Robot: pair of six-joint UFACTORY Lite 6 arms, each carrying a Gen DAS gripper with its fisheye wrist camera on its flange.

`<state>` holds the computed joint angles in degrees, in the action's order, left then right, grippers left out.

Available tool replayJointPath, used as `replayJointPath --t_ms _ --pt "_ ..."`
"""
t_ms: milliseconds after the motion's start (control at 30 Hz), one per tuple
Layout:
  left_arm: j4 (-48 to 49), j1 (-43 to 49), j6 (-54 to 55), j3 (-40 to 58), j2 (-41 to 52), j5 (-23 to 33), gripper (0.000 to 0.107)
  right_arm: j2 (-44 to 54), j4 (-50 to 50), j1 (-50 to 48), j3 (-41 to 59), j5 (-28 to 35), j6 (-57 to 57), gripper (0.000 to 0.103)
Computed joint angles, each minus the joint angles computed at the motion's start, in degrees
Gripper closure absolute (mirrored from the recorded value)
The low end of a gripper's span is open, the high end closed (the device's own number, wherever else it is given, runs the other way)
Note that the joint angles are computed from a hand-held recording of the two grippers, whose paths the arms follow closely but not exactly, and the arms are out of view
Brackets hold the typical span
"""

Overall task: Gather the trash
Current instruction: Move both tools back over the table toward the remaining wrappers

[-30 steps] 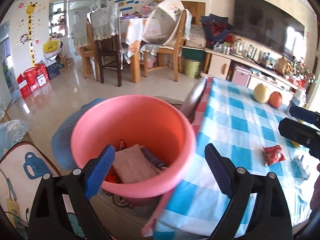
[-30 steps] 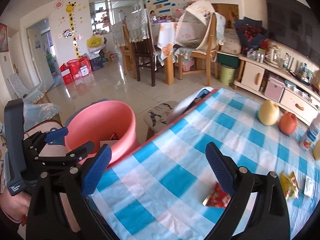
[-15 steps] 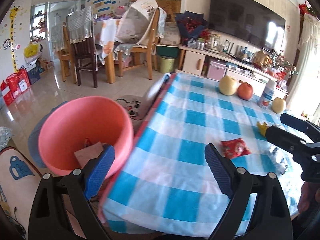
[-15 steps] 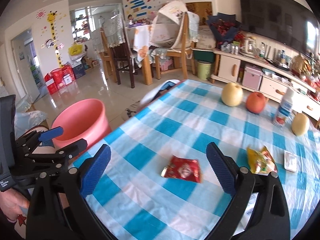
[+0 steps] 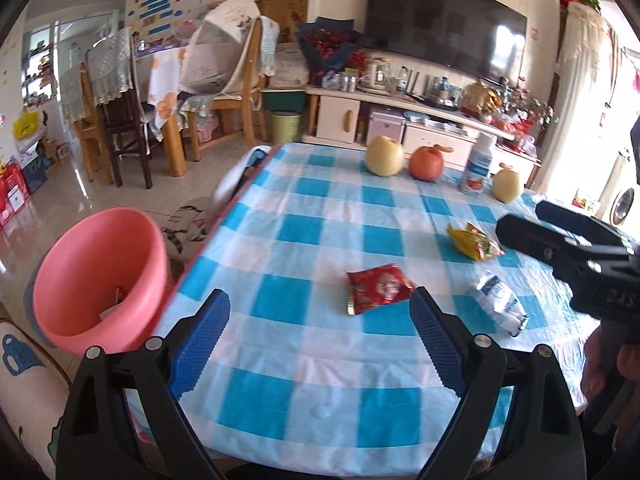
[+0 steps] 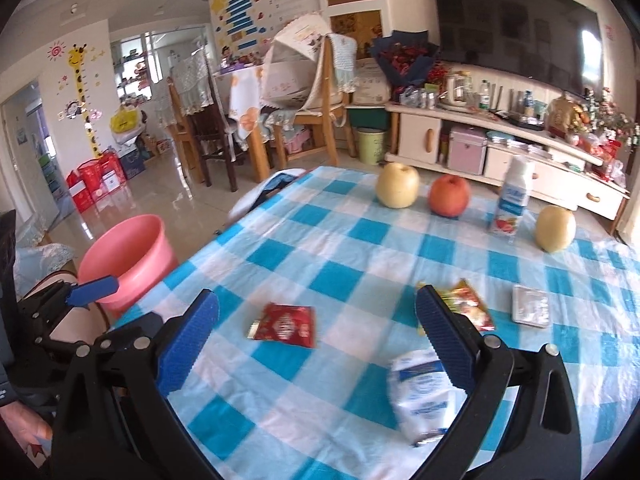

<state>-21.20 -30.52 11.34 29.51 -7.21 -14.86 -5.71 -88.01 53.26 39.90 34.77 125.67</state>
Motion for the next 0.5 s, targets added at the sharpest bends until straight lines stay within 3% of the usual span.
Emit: replayJointPath --t_ms 100,300,400,500 --pt "-11.29 -4.67 8.93 1.51 1.82 -0.83 0.017 -5.8 -1.37 -1.54 -5.17 0.63 0.92 0.004" --pt "-21.03 -10.91 16.13 5.14 6.4 -1.3 0.017 -18.79 -4.4 -5.91 -15.52 2.28 0.35 0.004" --pt "-25.54 -13.77 19.5 6.57 8.43 -1.71 0.017 -27.37 -5.25 -12.85 -20.29 -3.01 -2.82 0.004" --pt "-27.54 -16.51 19.49 8.8 11.3 -0.92 0.017 -33.43 -3.06 -17.52 -23.39 -3.99 -8.49 0.004"
